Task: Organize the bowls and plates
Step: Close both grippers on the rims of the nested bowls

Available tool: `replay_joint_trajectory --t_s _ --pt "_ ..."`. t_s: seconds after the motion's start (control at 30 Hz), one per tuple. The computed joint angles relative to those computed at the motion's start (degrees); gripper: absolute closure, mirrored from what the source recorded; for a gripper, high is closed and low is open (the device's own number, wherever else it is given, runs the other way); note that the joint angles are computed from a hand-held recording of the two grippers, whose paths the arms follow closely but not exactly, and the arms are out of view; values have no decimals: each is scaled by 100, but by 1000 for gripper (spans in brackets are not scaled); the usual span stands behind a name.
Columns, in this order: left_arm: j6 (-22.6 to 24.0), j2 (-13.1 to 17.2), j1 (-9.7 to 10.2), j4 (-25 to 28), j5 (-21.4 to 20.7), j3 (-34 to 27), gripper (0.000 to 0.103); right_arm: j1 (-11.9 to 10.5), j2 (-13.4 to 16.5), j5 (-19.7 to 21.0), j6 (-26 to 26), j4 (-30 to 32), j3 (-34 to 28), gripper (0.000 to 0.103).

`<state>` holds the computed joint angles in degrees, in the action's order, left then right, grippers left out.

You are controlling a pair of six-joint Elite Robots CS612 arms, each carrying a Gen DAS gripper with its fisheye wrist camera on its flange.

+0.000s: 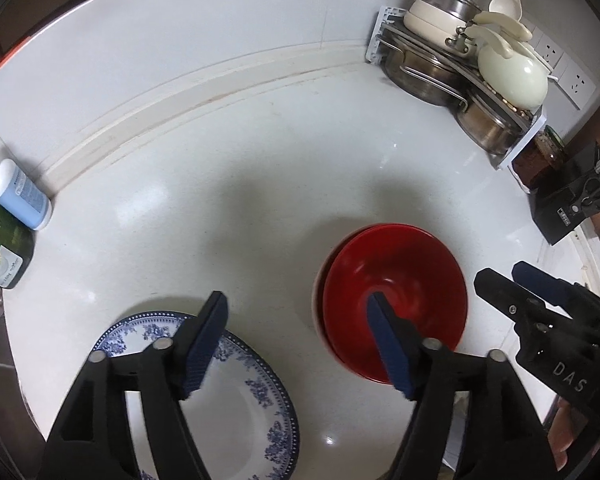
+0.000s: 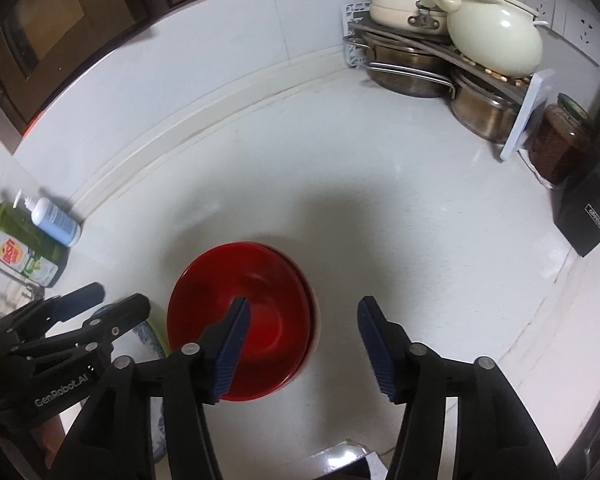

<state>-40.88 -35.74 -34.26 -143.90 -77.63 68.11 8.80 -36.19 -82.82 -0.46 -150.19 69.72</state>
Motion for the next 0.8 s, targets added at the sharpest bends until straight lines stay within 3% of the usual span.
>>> replay_joint_trajectory --t_s 0.17,0.4,0.8 --pt "59 96 23 167 -101 -93 22 -11 43 90 32 103 -10 44" --pt "171 332 94 529 -375 -400 22 -22 216 -6 185 354 -164 43" --pt "27 578 148 801 -663 -731 25 -77 480 197 453 896 -494 44"
